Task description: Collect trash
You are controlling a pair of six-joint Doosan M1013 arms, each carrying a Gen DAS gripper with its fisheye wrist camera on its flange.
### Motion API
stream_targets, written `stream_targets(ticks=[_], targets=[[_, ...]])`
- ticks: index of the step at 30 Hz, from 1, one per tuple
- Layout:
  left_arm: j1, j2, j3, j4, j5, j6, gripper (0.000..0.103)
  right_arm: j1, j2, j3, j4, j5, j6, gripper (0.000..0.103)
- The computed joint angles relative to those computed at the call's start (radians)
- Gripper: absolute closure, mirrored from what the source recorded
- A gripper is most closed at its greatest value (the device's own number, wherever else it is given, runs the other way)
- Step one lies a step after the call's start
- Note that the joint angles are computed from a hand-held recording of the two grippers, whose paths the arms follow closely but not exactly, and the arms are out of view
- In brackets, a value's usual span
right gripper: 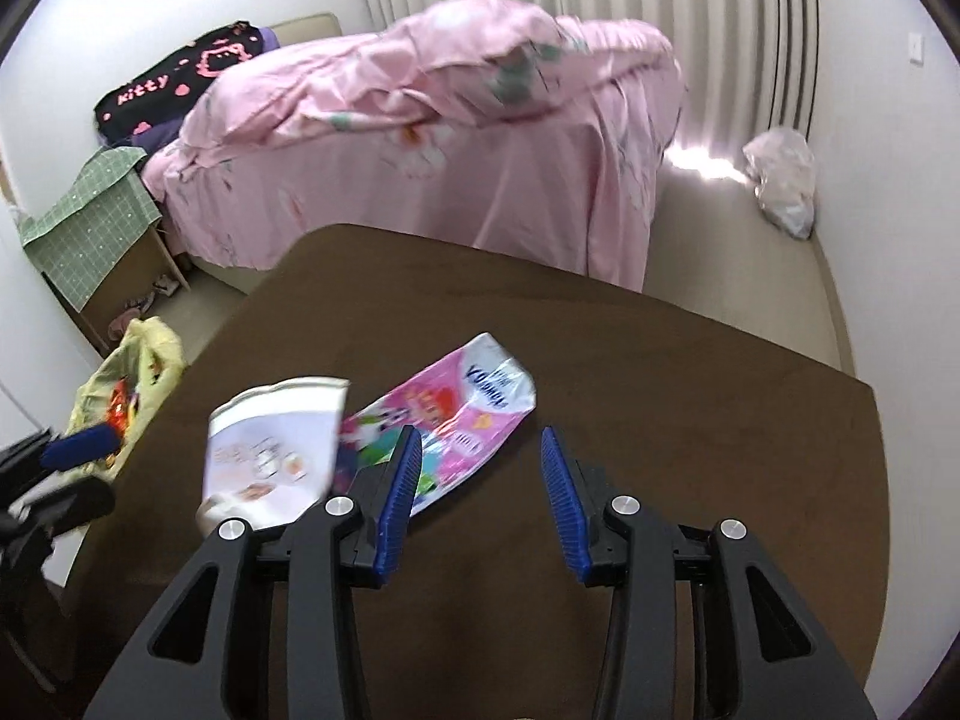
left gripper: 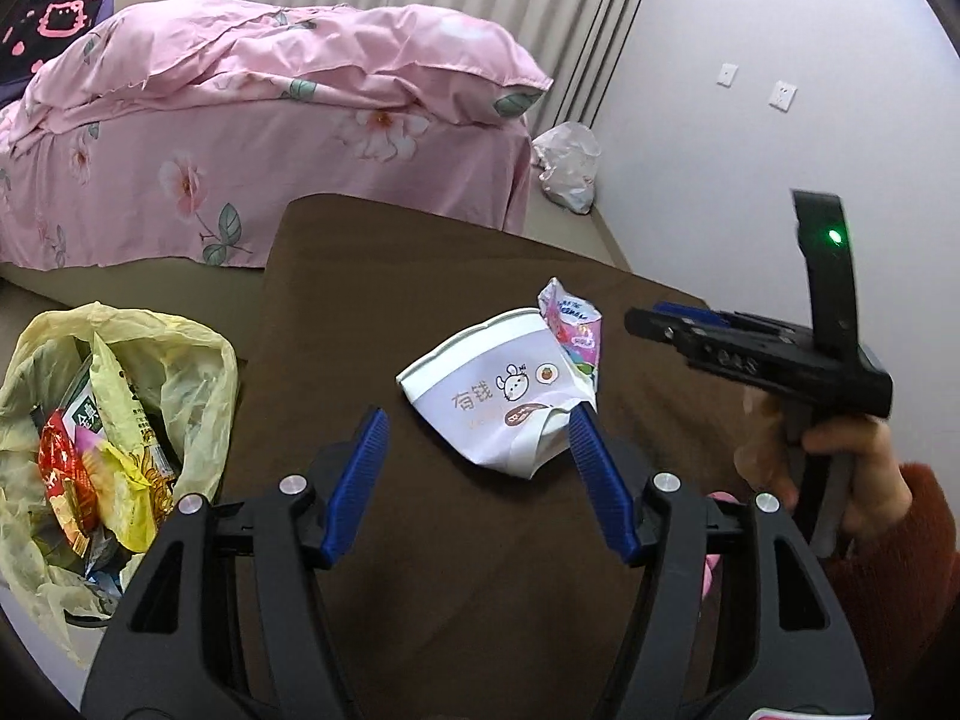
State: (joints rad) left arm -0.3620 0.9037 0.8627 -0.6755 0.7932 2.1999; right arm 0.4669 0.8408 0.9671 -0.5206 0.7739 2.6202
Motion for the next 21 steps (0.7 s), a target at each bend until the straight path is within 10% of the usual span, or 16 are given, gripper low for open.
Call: stream_targets(ticks=[11,17,21], targets=[[-0.004,0.037,-0.051,0.053,0.038,-0.066,0.042,-0.04,0.07,-0.09,0.212,0.005,-0.081,0.064],[0.007,0.039,-0.044,-0.02,0.074,-0.03,0.037,-0.026,0.069,-0.092,0.254,-0.013,-0.209,0.094],[0.011,0.045,-0.053,-0.044,0.124,-0.04,0.036,-0.007,0.043,-0.054,0.208,-0.043,-0.212,0.098]])
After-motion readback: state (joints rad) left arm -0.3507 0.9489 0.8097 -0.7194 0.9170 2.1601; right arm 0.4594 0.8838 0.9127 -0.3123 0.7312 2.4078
